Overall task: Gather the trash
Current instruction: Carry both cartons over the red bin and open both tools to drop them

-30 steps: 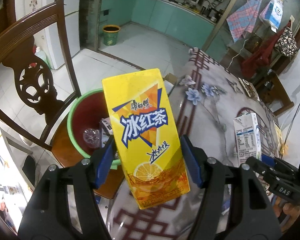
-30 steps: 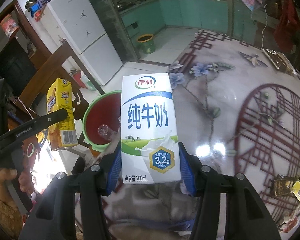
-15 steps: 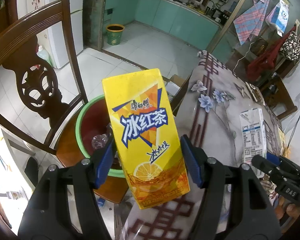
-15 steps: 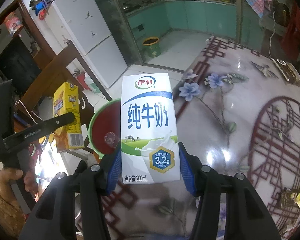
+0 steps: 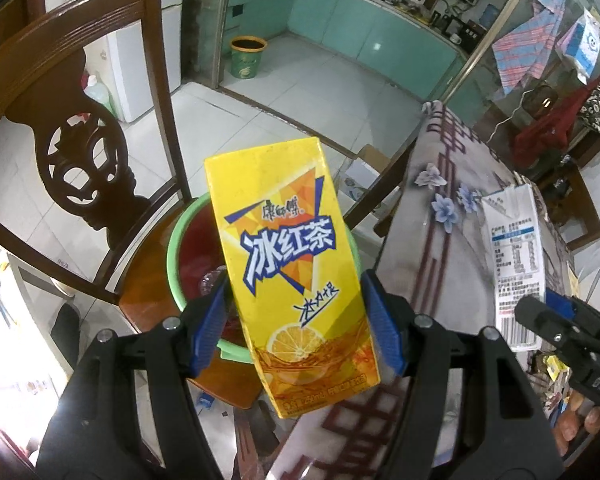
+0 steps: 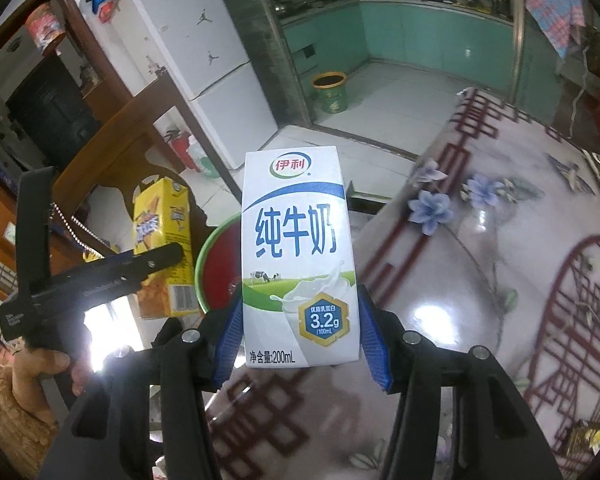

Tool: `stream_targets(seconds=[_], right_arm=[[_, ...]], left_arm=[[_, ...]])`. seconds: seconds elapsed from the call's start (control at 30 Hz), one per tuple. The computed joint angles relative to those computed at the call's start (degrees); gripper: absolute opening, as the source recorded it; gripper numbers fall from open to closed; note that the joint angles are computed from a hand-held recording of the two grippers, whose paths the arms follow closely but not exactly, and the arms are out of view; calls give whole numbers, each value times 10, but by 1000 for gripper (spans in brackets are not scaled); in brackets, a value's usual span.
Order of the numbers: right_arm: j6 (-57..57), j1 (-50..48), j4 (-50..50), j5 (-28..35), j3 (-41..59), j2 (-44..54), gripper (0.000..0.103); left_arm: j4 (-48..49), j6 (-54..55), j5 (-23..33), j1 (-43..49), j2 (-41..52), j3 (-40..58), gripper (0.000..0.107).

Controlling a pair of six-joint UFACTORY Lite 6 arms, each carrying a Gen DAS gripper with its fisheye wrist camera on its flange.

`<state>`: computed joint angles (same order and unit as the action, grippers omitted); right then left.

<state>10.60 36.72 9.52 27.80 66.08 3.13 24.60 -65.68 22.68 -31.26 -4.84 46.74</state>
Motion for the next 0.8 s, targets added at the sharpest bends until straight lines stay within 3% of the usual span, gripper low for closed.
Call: stream_targets(seconds=[0.23, 0.6, 0.67, 0.7, 0.73, 0.8], right_arm=[[-83, 8, 80, 6, 84, 106, 51], [-98, 22, 80, 25, 215, 247, 52], [-117, 15, 109, 22, 222, 259, 55], [-124, 10, 122, 20, 222, 260, 66], [-112, 7, 118, 14, 219, 258, 70], [-86, 4, 95, 4, 208, 244, 70]], left_arm=[[-67, 71, -31, 47, 17, -11, 63], [-133, 143, -52, 87, 44, -15, 63], [-151, 165, -56, 93, 51, -12, 63], [-165, 183, -57, 96, 56, -7, 65], [-165, 185, -55, 98, 61, -3, 66], [-147, 164, -55, 97, 57, -1, 76]])
